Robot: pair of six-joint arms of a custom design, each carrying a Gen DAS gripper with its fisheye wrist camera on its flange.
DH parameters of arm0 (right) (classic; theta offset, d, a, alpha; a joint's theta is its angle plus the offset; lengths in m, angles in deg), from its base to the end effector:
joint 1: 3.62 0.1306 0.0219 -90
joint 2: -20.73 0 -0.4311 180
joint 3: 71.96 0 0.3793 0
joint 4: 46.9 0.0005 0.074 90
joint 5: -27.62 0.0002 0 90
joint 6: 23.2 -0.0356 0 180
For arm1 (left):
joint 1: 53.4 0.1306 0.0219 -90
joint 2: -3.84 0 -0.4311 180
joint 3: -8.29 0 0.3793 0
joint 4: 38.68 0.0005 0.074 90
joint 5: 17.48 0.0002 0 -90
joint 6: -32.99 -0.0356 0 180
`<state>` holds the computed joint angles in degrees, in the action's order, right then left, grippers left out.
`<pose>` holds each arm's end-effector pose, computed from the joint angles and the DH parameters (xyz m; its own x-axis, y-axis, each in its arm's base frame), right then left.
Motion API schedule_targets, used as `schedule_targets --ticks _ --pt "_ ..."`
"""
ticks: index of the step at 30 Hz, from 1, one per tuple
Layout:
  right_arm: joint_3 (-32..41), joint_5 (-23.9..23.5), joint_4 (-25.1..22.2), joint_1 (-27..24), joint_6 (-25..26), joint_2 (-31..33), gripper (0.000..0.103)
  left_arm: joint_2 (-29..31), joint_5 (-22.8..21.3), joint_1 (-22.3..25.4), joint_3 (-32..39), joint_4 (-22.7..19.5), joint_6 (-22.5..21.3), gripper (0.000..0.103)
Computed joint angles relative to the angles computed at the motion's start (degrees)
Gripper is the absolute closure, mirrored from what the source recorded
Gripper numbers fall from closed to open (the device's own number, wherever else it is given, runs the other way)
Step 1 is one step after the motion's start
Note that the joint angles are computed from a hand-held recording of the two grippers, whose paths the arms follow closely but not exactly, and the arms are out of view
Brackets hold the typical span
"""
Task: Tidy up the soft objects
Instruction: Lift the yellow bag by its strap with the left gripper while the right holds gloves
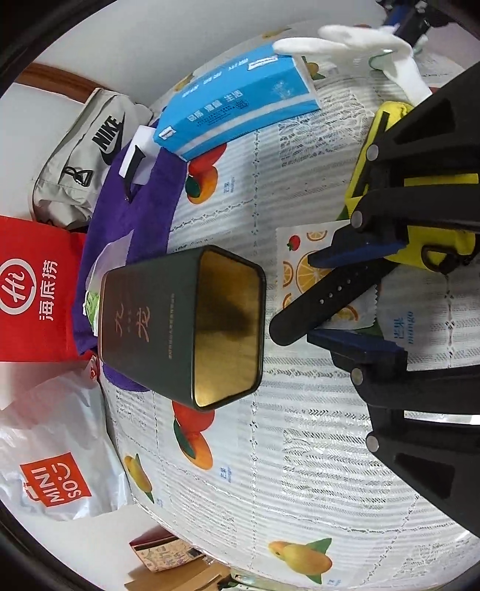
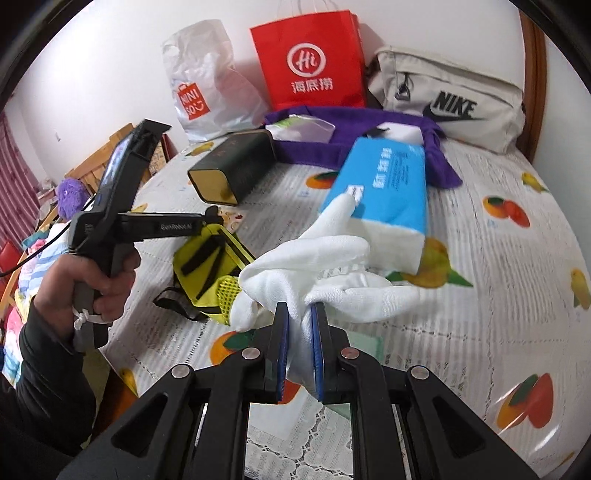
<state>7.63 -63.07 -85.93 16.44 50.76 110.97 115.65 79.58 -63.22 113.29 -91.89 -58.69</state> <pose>0.4389 0.1602 0.4079 -0.7851 0.0074 -0.6193 -0.1388 0.9724 0.1876 0.6033 -0.1094 0.3911 -0.8464 0.1760 -0.5026 0.2547 0.9627 -0.0918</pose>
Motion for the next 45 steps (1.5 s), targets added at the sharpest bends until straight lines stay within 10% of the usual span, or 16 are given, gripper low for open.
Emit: schedule_targets --ticks 23,28,35,45 --pt "-0.8 -0.2 -3.5 -0.9 -0.9 2.0 0.091 -0.1 4.9 3.4 0.9 -1.3 1.3 0.095" --pt "-1.1 -1.2 -2.8 -1.3 -1.0 2.1 0.091 0.3 9.2 2.7 2.0 -3.2 2.0 0.070" --pt "-2.1 -2.1 -1.8 -1.8 -1.0 1.3 0.091 2.3 1.3 -1.1 4.0 -5.2 1.0 0.067" --pt "-2.9 -2.7 -0.2 -2.0 0.0 0.7 0.091 -0.1 1.1 -0.5 1.8 -2.7 -1.7 0.095"
